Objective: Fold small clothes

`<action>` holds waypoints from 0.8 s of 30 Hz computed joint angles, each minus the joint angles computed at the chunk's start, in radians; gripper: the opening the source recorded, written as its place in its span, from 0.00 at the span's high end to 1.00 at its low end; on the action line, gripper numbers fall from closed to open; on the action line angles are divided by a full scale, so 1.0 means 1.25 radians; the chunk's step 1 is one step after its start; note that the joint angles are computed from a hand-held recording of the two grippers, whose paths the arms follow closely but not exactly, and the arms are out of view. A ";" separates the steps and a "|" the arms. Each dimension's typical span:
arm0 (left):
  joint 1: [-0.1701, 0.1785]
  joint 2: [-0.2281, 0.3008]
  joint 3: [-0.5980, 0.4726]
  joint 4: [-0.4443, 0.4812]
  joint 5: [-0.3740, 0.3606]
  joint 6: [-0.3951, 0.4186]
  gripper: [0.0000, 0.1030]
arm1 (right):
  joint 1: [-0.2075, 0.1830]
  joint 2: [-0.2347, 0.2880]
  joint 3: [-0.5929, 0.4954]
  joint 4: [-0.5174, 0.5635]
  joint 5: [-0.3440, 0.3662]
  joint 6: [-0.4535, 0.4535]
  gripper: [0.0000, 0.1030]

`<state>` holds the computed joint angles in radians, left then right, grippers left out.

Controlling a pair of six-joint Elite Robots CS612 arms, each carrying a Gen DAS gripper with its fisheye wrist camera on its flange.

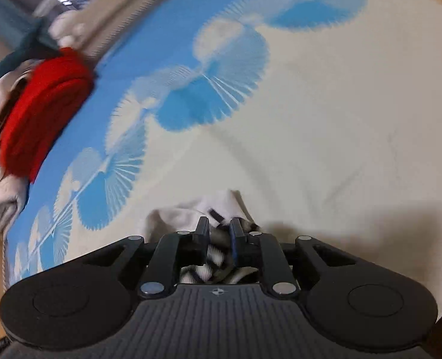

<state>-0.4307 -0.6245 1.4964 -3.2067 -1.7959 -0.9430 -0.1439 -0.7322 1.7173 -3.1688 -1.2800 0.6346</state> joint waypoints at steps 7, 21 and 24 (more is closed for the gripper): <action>-0.033 -0.031 0.029 0.004 0.098 0.236 0.45 | 0.002 -0.011 0.031 -0.180 -0.001 -0.151 0.65; -0.099 0.002 -0.042 0.228 0.269 0.521 0.42 | 0.042 0.003 0.028 -0.083 -0.050 -0.685 0.43; -0.103 0.016 -0.064 0.239 0.284 0.537 0.42 | 0.064 0.021 0.009 -0.079 -0.112 -0.774 0.43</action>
<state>-0.5593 -0.6051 1.4162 -2.9073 -1.4414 -0.2720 -0.0637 -0.7063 1.7288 -3.2678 -1.4198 -0.3331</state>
